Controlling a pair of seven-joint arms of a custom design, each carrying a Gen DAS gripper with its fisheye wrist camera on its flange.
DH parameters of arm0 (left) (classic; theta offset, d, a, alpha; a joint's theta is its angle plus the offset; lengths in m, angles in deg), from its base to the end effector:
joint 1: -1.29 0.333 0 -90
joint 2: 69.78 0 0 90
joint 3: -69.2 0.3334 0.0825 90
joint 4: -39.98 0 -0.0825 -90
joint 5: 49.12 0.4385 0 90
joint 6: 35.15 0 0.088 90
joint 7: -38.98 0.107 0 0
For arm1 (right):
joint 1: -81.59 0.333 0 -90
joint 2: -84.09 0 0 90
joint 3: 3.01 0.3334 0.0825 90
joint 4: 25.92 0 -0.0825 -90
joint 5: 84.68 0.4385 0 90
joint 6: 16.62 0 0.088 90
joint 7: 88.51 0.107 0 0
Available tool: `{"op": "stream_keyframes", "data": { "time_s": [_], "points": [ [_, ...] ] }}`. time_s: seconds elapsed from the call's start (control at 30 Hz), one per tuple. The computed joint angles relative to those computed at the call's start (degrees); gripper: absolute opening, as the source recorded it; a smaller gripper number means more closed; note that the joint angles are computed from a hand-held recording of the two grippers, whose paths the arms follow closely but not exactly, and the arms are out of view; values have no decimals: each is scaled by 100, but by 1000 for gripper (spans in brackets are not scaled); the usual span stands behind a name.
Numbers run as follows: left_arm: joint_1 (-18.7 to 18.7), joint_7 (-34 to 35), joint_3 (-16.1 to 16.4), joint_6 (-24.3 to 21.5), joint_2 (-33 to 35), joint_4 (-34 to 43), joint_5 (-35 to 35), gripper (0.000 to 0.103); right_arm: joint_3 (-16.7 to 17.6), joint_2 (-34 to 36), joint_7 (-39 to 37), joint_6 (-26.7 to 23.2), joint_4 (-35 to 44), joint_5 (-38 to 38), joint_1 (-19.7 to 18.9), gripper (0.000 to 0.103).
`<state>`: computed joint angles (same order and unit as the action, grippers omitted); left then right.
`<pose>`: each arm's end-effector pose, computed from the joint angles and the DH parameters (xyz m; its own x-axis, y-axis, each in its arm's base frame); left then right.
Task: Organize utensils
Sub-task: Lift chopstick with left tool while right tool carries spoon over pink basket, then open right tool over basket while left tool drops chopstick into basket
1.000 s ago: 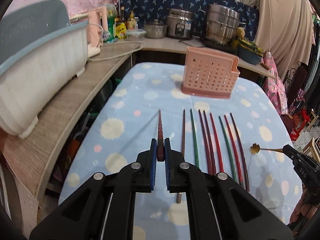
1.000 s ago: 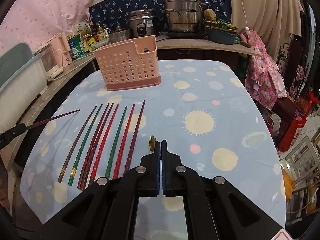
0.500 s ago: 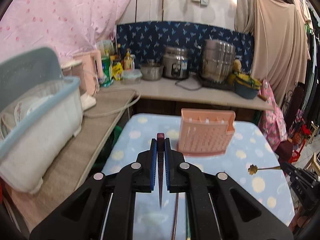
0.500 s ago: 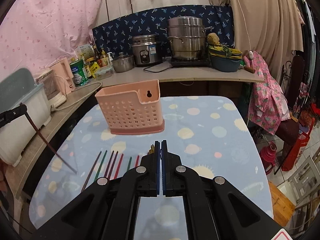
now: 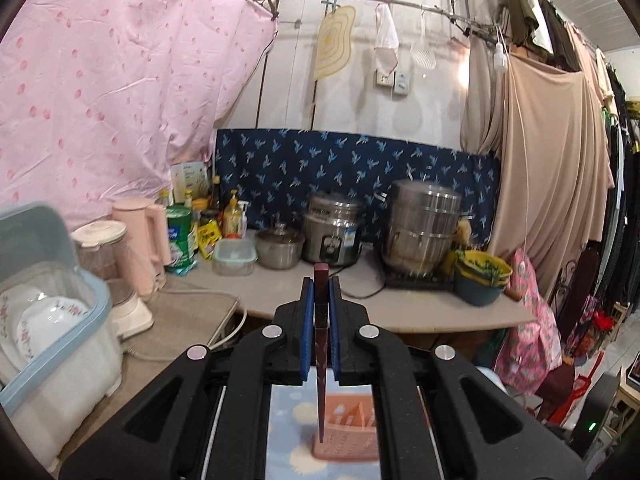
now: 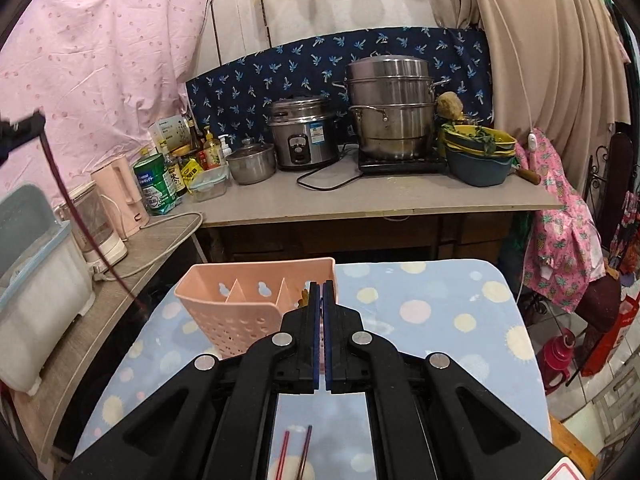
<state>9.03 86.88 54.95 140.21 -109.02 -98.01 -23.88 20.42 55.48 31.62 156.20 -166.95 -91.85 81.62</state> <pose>0.4219 -0.1164 0.6953 0.0431 -0.9915 0.1227 -0.2269 -0.1293 -0.9653 0.4425 0.2286 0.5738 0.1411 -0.9794 -0.1444 -0.5287 0.0488 -0.8474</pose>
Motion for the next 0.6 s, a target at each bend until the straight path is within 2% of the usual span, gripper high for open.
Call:
{"op": "stream_keyframes", "data": {
  "time_s": [0.2,0.27,0.33,0.4,0.43,0.5,0.57,0.6],
  "points": [
    [283,-137,-311,363,689,470,108,7,15,559,-19,3,346,-175,-70,2],
    [190,-71,-287,366,928,549,143,7,-4,740,27,-35,437,-269,-70,2],
    [310,-127,-442,261,1134,609,233,7,65,858,206,-81,498,-460,-161,2],
    [131,-54,-319,200,1341,587,262,8,64,952,357,-113,541,-637,-169,2],
    [175,-115,-363,116,1382,580,302,8,39,958,434,-82,516,-714,-156,2],
    [113,-170,-301,-38,1463,518,342,12,25,902,586,-44,438,-857,-162,7],
    [56,-272,-215,-109,1441,407,359,30,-11,814,681,1,346,-909,-132,14],
    [-23,-279,-125,-116,1403,336,336,32,-35,740,699,21,278,-904,-106,15]
  ]
}}
